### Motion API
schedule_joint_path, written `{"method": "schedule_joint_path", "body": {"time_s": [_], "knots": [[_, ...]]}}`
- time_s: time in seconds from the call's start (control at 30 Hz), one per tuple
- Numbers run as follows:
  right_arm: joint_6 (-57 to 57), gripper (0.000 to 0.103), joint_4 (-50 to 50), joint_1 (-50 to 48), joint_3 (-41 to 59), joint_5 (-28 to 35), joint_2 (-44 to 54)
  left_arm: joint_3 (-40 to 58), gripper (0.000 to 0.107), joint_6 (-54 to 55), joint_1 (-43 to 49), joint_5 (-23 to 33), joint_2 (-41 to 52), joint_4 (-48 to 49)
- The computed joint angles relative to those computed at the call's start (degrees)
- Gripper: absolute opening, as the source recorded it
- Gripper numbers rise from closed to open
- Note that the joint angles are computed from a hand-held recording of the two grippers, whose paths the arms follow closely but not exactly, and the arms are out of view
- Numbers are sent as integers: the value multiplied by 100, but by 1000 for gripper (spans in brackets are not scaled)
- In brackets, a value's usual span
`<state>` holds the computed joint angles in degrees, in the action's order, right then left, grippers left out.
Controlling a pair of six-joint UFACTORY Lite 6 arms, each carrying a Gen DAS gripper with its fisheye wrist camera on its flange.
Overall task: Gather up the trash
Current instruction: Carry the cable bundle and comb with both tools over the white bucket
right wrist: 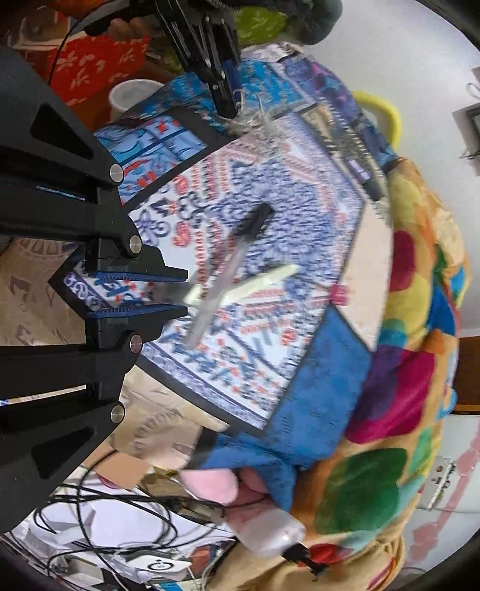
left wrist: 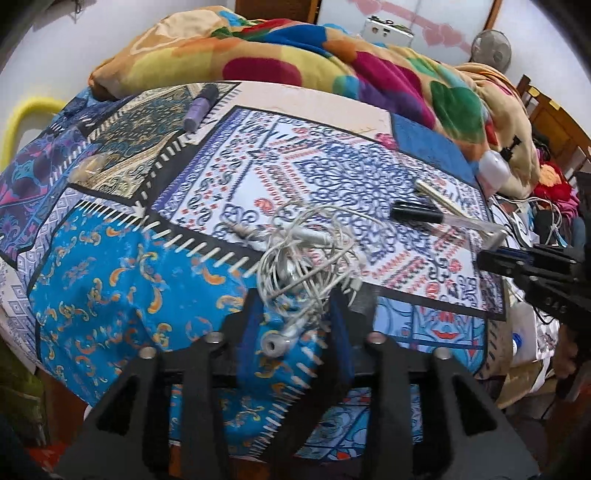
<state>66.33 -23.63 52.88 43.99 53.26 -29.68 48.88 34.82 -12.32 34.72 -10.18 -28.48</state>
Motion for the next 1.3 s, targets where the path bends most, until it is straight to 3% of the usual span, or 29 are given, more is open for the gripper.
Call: {"method": "schedule_joint_path", "body": {"time_s": [0.27, 0.53, 0.67, 0.9, 1.1, 1.3], "knots": [[303, 13, -383, 132, -11, -165, 173, 220, 47, -537, -570, -538, 400, 463], [277, 13, -287, -511, -182, -661, -17, 248, 47, -1502, -1104, -1252, 622, 1292], [44, 13, -48, -897, -225, -872, -104, 273, 29, -1558, -1140, -1437, 688, 1246], [108, 13, -95, -1243, -295, -1136, -136, 327, 25, -711, -871, -1166, 657, 322], [291, 12, -272, -1290, 100, -833, -42, 300, 24, -981, -796, -899, 211, 587], [861, 12, -1406, -288, 1439, 520, 547, 425, 24, -1108, -676, -465, -373, 686]]}}
